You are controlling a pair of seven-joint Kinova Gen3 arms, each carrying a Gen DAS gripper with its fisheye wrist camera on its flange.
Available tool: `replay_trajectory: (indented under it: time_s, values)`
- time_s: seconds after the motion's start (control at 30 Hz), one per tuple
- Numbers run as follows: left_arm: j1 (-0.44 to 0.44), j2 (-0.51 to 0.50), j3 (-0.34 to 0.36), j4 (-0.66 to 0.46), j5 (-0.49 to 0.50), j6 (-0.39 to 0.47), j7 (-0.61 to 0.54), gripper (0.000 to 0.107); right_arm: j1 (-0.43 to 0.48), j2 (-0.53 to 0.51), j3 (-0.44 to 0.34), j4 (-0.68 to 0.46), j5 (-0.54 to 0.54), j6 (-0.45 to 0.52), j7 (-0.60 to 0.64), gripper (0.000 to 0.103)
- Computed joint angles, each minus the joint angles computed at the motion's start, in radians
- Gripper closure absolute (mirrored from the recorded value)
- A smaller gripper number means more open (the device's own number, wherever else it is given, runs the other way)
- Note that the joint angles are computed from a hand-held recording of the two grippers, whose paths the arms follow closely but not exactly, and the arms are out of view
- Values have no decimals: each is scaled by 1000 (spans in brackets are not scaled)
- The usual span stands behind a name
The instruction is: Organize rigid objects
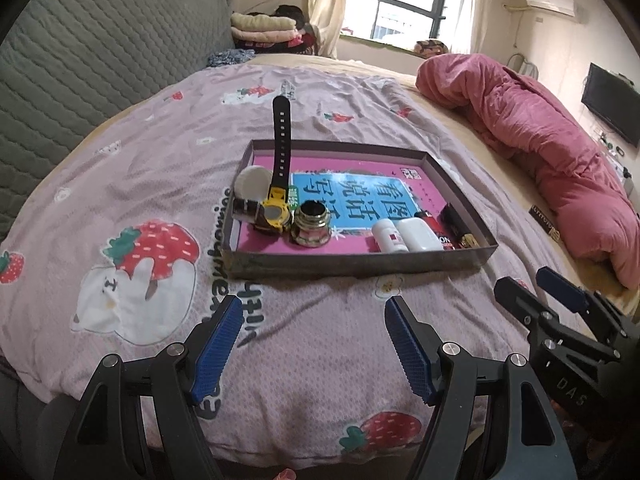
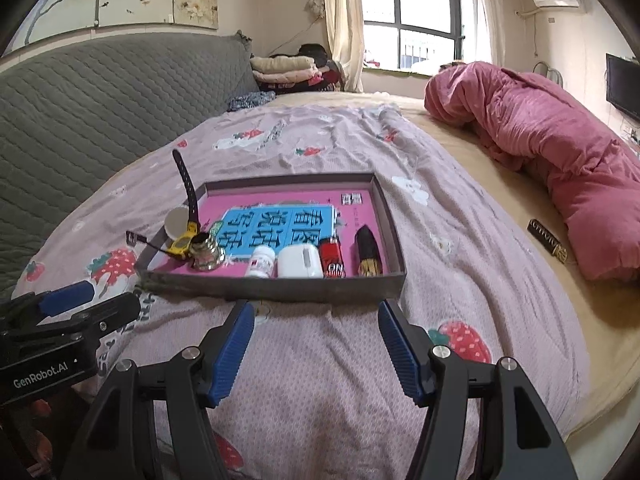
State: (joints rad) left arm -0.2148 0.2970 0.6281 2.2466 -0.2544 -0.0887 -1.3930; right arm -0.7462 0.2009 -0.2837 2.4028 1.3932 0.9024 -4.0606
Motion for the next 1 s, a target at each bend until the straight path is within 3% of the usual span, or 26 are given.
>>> replay_trajectory:
  time_s: [1.0]
  values:
    - [179, 64, -182, -34, 102, 7, -92, 33, 2, 88, 13, -12, 49, -9, -19, 39]
